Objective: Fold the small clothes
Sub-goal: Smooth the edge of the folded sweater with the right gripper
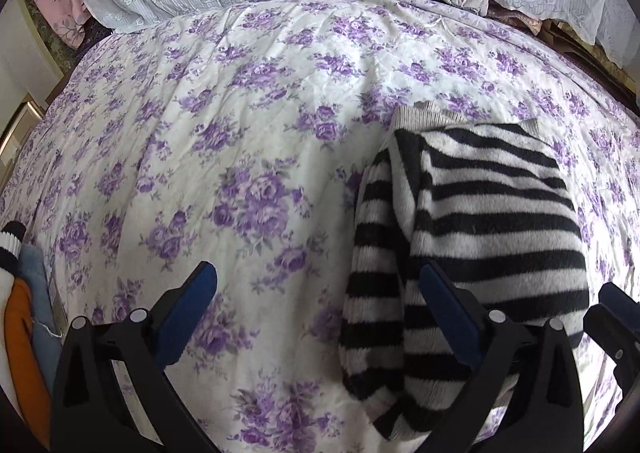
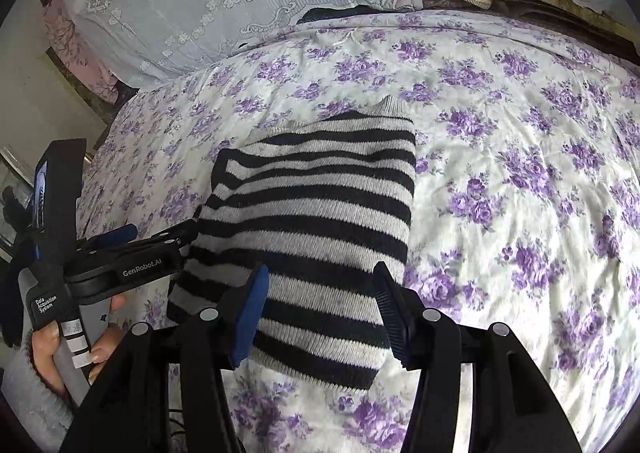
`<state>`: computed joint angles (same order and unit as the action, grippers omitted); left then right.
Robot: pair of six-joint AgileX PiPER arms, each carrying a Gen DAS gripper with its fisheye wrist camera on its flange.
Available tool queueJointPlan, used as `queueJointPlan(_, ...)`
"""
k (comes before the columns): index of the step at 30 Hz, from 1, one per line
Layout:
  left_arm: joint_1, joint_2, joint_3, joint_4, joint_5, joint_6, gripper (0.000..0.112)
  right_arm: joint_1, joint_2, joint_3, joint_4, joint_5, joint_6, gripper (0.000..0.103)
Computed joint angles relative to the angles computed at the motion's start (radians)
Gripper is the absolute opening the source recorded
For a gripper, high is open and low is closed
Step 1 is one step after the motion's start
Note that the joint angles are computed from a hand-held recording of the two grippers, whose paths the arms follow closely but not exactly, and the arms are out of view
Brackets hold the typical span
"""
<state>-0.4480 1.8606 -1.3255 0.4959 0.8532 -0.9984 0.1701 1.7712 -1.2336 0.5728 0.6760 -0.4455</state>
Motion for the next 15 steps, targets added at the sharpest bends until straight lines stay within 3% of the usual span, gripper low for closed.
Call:
queueJointPlan(2,0.002,0.003,0.03,-0.025,-0.029,0.003,0.099,0.008,0.016,0.012,-0.031,0.008,0.02,0.056)
queueJointPlan(4,0.002,0.016,0.057,-0.039,-0.07,0.001,0.099,0.015,0.014,0.066,-0.013,-0.057,-0.017,0.067)
queueJointPlan(6,-0.016,0.021,0.094,0.022,-0.12,-0.057,0.099,-0.008,0.063,0.051,0.018,-0.02,-0.029,0.071)
queueJointPlan(9,-0.032,0.049,0.065,0.041,-0.099,-0.054,0.099,-0.092,0.146,0.043,0.203,0.067,-0.131,0.073)
queueJointPlan(15,-0.029,0.055,0.075,0.043,-0.128,-0.071,0.099,-0.081,0.136,0.068,0.221,0.036,-0.181,0.074)
